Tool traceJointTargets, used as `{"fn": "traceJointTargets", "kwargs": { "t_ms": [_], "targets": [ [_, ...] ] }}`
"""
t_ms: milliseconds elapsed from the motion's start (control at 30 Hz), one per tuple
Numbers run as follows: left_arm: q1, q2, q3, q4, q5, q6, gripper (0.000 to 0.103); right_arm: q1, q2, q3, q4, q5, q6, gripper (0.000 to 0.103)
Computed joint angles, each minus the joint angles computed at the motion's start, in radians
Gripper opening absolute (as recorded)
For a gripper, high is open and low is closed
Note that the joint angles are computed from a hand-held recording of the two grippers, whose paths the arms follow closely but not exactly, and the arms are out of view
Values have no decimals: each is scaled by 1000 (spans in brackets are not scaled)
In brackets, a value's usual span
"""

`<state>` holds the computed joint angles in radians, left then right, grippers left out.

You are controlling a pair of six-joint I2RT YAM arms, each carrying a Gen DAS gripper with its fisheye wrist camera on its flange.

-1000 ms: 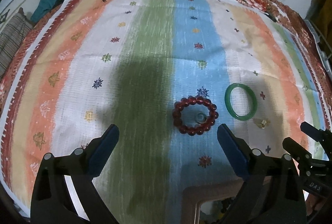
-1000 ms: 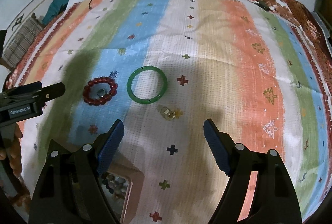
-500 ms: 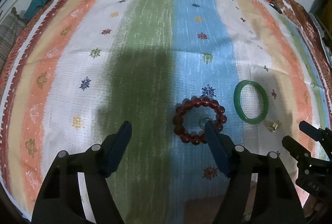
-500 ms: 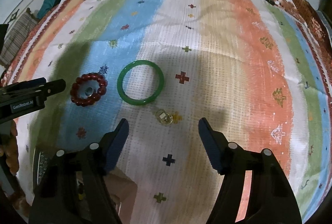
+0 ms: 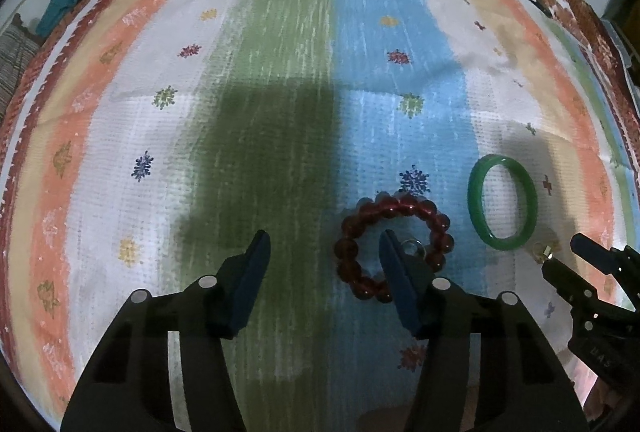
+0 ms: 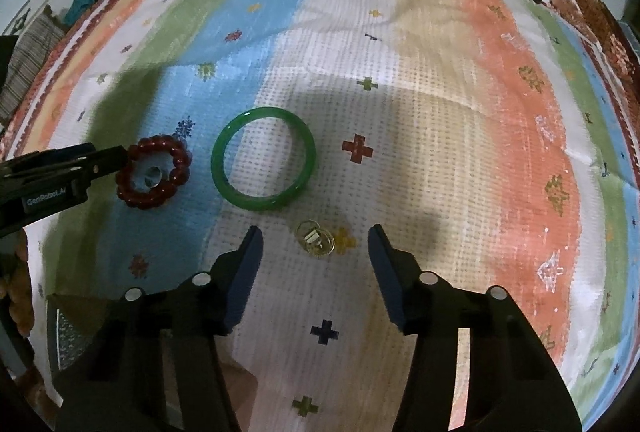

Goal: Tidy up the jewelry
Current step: 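Move the left gripper to the dark red bead bracelet while the right gripper approaches the gold charm, then grasp the dark red bracelet with the left gripper while the right gripper grasps the gold charm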

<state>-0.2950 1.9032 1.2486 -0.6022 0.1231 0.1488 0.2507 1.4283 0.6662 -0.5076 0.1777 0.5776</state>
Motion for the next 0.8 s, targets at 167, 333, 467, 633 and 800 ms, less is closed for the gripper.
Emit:
{"fn": "traceJointTargets", "kwargs": {
  "t_ms": [167,333,467,633,800],
  "targets": [
    [-7,30,13,7,-14,0,46,-9,30,0,25,-15,-18,45],
    [-16,43,12,23,-23,10,44,-19,63,11,35,-20,-32,41],
    [-28,43,4,30,-23,28,28,-29,82,5,43,-21,-37,30],
    [-31,50,3,31,-49,24,16,-35,85,0,48,-16,-37,19],
    [-22,50,19,3,-35,26,13,-39,71,-6,46,-20,-35,17]
  ]
}}
